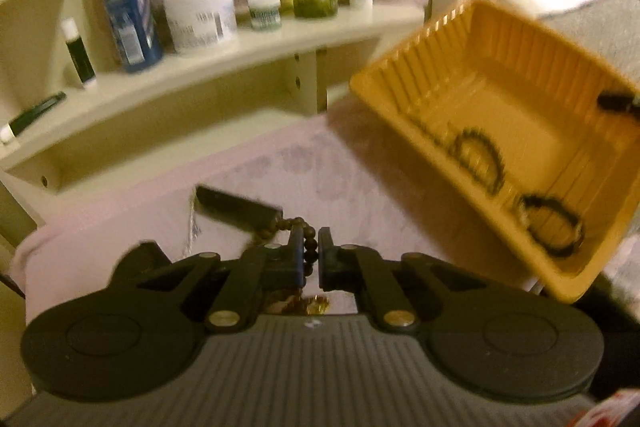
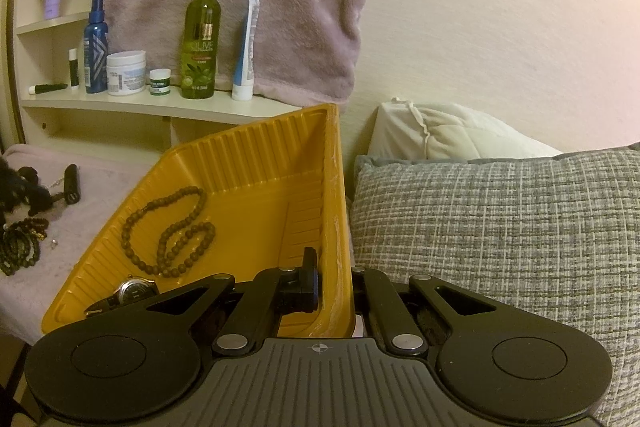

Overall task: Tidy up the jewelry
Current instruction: 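Carry the bead strand over the tray and release it with the left tool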

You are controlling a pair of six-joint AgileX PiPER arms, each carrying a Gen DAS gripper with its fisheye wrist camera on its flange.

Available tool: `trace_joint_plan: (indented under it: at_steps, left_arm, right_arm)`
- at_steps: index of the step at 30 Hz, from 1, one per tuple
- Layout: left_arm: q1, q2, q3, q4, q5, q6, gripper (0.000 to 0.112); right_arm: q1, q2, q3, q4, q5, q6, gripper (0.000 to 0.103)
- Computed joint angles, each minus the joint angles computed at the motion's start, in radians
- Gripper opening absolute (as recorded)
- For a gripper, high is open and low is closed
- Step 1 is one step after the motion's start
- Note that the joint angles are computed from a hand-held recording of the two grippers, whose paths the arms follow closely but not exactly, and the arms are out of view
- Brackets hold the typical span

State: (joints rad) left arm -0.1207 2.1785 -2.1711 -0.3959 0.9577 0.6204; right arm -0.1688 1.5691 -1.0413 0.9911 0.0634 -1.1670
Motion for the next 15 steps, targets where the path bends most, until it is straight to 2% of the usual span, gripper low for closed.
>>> trace_joint_plan:
  at_steps: [5, 9, 15]
  left_arm:
    - [0.022, 0.028, -0.140, -0.080, 0.089, -0.040, 0.006]
    - [0.007, 0.025, -0.188, -0.114, 0.118, -0.046, 0.006]
    - [-0.030, 0.019, -0.220, -0.181, 0.138, -0.057, 0.006]
  right_arm:
    - [0.000, 0.000, 0.001, 0.041, -0.001, -0.042, 0.004]
    - [0.001, -0.001, 0.005, 0.119, -0.004, -0.119, 0.004]
    - [0.002, -0.006, 0.005, 0.122, 0.000, -0.124, 0.004]
